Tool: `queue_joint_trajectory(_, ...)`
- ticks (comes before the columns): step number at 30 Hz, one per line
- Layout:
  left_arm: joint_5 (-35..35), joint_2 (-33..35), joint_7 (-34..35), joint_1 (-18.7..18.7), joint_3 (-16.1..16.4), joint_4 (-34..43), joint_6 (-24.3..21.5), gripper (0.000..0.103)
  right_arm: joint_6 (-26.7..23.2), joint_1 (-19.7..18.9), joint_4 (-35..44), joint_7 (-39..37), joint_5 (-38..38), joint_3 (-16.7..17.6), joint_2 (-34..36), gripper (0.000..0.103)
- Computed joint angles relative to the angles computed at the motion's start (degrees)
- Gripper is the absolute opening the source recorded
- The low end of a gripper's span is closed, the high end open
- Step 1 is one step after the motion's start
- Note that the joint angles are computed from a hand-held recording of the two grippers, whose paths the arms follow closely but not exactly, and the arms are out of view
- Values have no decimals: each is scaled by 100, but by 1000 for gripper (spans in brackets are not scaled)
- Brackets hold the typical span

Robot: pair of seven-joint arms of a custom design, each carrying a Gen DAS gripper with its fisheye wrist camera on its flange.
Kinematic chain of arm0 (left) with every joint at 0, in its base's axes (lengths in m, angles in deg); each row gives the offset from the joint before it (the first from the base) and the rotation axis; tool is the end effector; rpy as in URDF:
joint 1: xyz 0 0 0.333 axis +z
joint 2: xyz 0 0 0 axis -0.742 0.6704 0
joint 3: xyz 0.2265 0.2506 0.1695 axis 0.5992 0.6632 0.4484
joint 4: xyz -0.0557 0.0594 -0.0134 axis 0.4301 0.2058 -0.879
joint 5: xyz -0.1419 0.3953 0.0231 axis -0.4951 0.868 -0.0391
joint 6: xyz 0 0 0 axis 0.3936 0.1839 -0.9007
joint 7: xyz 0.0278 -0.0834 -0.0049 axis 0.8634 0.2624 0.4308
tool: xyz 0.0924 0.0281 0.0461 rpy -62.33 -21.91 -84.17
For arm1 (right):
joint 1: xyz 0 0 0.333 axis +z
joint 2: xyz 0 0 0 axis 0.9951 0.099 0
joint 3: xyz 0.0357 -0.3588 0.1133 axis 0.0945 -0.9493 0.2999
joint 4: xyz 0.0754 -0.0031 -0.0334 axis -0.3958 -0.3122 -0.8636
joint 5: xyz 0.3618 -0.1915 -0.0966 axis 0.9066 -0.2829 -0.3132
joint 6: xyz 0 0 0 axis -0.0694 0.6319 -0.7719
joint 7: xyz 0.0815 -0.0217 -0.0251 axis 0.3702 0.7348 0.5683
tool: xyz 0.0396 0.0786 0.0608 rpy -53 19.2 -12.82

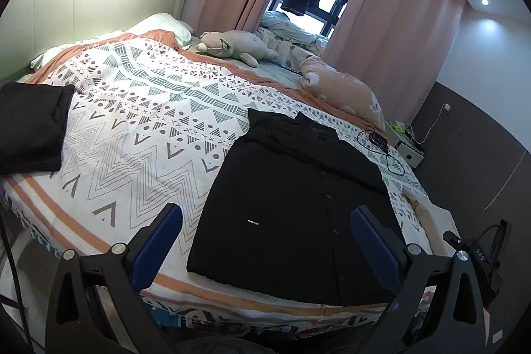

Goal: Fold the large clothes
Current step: 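Release the shirt and lift both tools away from the folded shirt, then lower both tools to one end of the black shirt and close them on it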

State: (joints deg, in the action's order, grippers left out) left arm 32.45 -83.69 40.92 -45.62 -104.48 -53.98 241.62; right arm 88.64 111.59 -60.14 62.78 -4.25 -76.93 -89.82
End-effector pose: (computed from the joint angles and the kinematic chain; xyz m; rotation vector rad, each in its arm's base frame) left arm 0.4452 -0.2572 0.6426 -1.9773 1.3343 -1.1863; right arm 0.4961 0.0551 0.5784 -1.2675 1.6898 -0.3146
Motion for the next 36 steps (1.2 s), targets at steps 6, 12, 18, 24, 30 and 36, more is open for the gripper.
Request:
queue_joint_trajectory(6,-100,-786,-159,52,-129,-502,-188,103,566,631,-758,-661,225,-521,-838,103)
queue_joint_trajectory(12,-310,-1524,-131,158,-305,-945,-383,103,17,-224,-1337,-18,-665,-215,-1513,103)
queue_joint_trajectory(18,-700,-1683,372,-94,-80,-1273,-297,103,-553,-876,-1685,505,-1554,-173,-2026,103)
queue_joint_trajectory(24,-1428,-1453,1044,-465,412,-1644,212,103,-825,-592,-1751,569,-1786,-807,-2216,103)
queue_joint_trajectory(30,-2276,-972,1371,-742,754,-1967,1029,103,-1063,49,-1534,58,-1333,-1494,-1916,103)
queue_joint_trajectory(36,-2766,-310,2063,-990,986,-1773,1214,103,-1329,299,-1190,-474,-546,-1760,-1282,102)
